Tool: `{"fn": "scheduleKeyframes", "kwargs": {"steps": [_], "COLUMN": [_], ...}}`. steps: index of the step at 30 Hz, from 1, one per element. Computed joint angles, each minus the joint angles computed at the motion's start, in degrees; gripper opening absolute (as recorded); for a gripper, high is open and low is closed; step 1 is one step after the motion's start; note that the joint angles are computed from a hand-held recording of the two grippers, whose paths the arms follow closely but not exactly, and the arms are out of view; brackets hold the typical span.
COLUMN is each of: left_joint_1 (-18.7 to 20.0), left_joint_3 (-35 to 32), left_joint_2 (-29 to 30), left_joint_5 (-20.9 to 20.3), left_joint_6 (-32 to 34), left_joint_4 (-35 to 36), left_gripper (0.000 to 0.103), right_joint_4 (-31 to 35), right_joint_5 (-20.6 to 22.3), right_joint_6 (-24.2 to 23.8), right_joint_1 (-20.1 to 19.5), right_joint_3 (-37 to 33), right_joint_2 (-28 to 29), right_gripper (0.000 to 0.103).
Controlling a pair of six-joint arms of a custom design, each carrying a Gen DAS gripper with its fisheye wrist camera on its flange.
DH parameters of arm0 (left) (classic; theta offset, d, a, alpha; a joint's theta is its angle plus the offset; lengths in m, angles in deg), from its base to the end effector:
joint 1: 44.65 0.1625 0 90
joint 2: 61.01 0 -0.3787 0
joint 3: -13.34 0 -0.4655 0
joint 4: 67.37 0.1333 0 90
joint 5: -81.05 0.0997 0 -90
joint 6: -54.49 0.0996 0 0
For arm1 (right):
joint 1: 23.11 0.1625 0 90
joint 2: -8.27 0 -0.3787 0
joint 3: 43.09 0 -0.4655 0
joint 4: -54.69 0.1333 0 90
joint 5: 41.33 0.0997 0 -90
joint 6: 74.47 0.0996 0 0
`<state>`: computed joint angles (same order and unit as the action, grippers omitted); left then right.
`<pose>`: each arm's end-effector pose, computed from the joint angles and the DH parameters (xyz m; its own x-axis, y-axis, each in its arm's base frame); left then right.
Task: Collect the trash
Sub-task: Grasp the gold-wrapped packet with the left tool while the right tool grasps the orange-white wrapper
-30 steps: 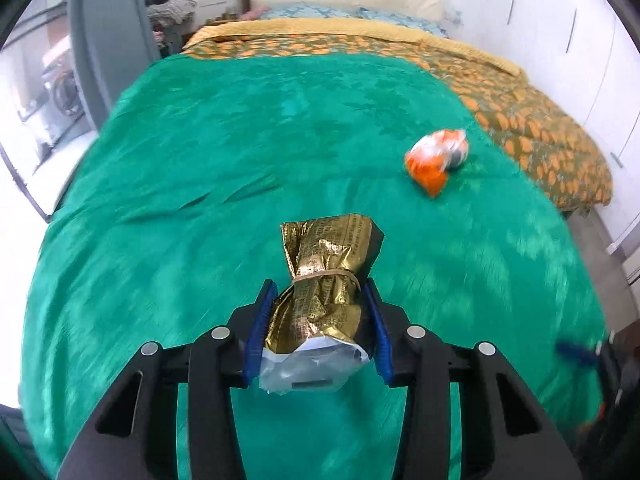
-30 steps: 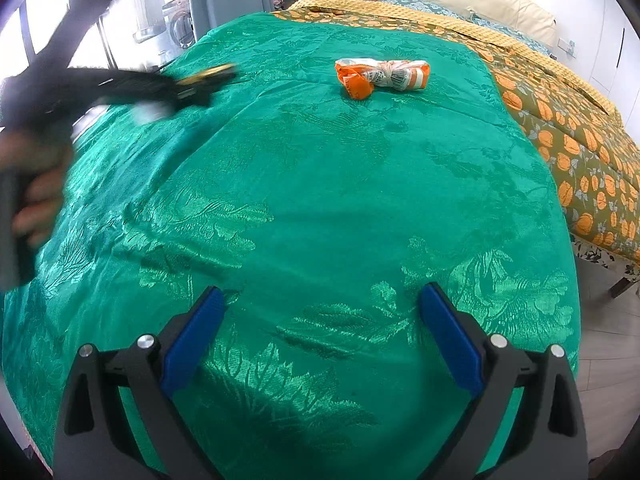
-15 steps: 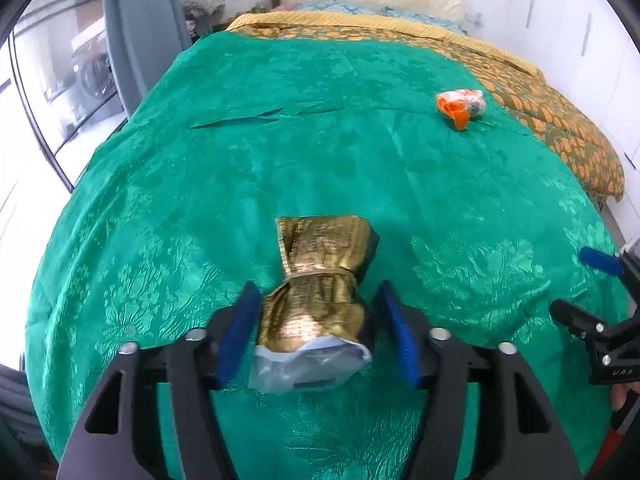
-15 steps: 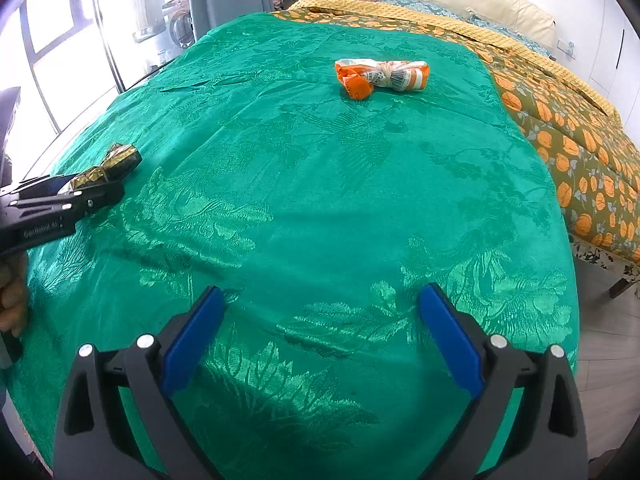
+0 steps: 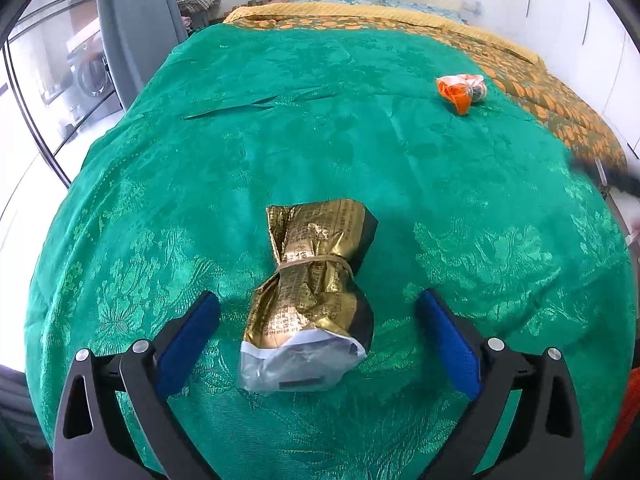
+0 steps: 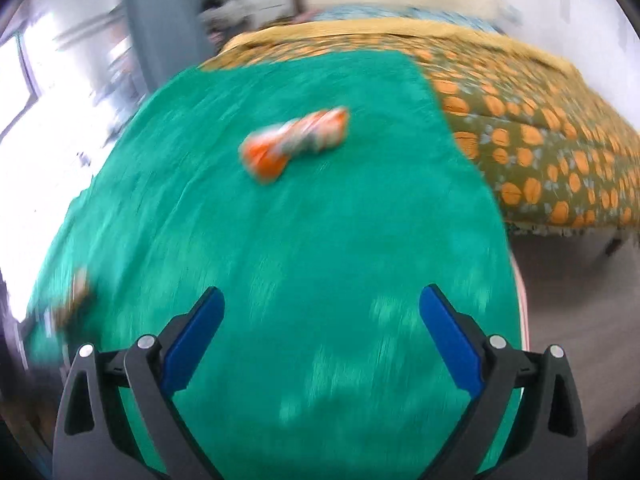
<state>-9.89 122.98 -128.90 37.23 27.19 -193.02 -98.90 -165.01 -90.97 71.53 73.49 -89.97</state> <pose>-0.3609 -0.5002 0.1242 -0.6695 0.2843 -0.6863 0.5737 0.7847 -0.2346 0.1196 -0.5086 0.4033 -0.8096 0.1125 0.5760 -0.2992 0.7652 -0.5701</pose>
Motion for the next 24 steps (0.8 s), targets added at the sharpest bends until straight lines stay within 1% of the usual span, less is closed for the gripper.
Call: {"fn": "scheduleKeyframes", "kwargs": {"steps": [2, 3, 4, 5, 6, 7, 8, 9, 11, 13, 14, 15, 16, 17, 18, 19, 20, 21, 23, 24], "left_joint_1": [0.06, 0.06, 0.11, 0.16, 0.18, 0.22, 0.21, 0.2, 0.25, 0.27, 0.29, 0.3, 0.3, 0.32, 0.32, 0.32, 0.32, 0.32, 0.32, 0.32], "left_joint_3": [0.06, 0.03, 0.03, 0.07, 0.1, 0.14, 0.13, 0.11, 0.11, 0.15, 0.17, 0.19, 0.19, 0.18, 0.18, 0.18, 0.18, 0.18, 0.18, 0.18], "left_joint_2": [-0.09, -0.05, -0.07, -0.13, -0.16, -0.21, -0.22, -0.21, -0.25, -0.32, -0.35, -0.37, -0.37, -0.36, -0.36, -0.36, -0.36, -0.36, -0.37, -0.37], "left_joint_5": [-0.04, -0.04, -0.08, -0.15, -0.23, -0.33, -0.31, -0.29, -0.39, -0.44, -0.46, -0.49, -0.49, -0.49, -0.49, -0.49, -0.49, -0.49, -0.49, -0.49], "left_joint_6": [0.08, 0.13, 0.19, 0.22, 0.2, 0.23, 0.19, 0.16, 0.2, 0.22, 0.25, 0.26, 0.26, 0.29, 0.29, 0.29, 0.29, 0.29, 0.27, 0.27], "left_joint_4": [-0.1, -0.1, -0.17, -0.25, -0.31, -0.43, -0.38, -0.35, -0.43, -0.47, -0.5, -0.54, -0.54, -0.56, -0.56, -0.56, -0.56, -0.56, -0.54, -0.54], "left_gripper": [0.098, 0.098, 0.098, 0.098, 0.098, 0.098, 0.098, 0.098, 0.098, 0.098, 0.098, 0.098, 0.098, 0.098, 0.098, 0.098, 0.098, 0.098, 0.098, 0.098], "right_joint_4": [0.91, 1.53, 2.35, 4.27, 5.51, 6.09, 5.86, 5.33, 4.03, 3.51, 2.8, 0.52, -0.69, -1.27, -1.52, -1.51, -1.4, -1.1, -0.33, 0.93], "right_joint_5": [0.98, 2.14, 2.82, 3.86, 4.07, 3.19, 1.53, -1.3, -4.66, -6.92, -7.52, -8.6, -9.59, -9.45, -8.68, -6.9, -6.17, -5.1, -3.79, -2.69], "right_joint_6": [4.43, 6.54, 7.78, 10.12, 11.69, 13.36, 13.88, 14.33, 15.25, 16.72, 17.26, 16.32, 14.79, 13.32, 11.57, 9.43, 8.29, 5.27, 1.55, -1.1], "right_joint_1": [-0.12, -0.06, -0.02, -0.08, -0.08, 0.04, 0.34, 0.7, 0.82, 0.72, 0.63, 0.85, 1.16, 1.23, 1.22, 1.02, 1.12, 1.34, 1.74, 2.12], "right_joint_3": [-5.64, -9.47, -11.45, -14.89, -17.09, -19.9, -21.73, -24.01, -27.07, -27.72, -27.42, -26.73, -26.19, -25.68, -24.89, -23.69, -22.79, -21.15, -18.72, -16.58], "right_joint_2": [4.86, 8.53, 10.41, 13.76, 15.87, 19.02, 21.28, 24.19, 28.24, 29.73, 29.82, 29.81, 29.74, 29.39, 28.66, 27.45, 26.63, 25.04, 22.69, 20.44], "right_gripper": [0.095, 0.095, 0.095, 0.095, 0.095, 0.095, 0.095, 0.095, 0.095, 0.095, 0.092, 0.077, 0.057, 0.047, 0.045, 0.045, 0.045, 0.044, 0.044, 0.044]}}
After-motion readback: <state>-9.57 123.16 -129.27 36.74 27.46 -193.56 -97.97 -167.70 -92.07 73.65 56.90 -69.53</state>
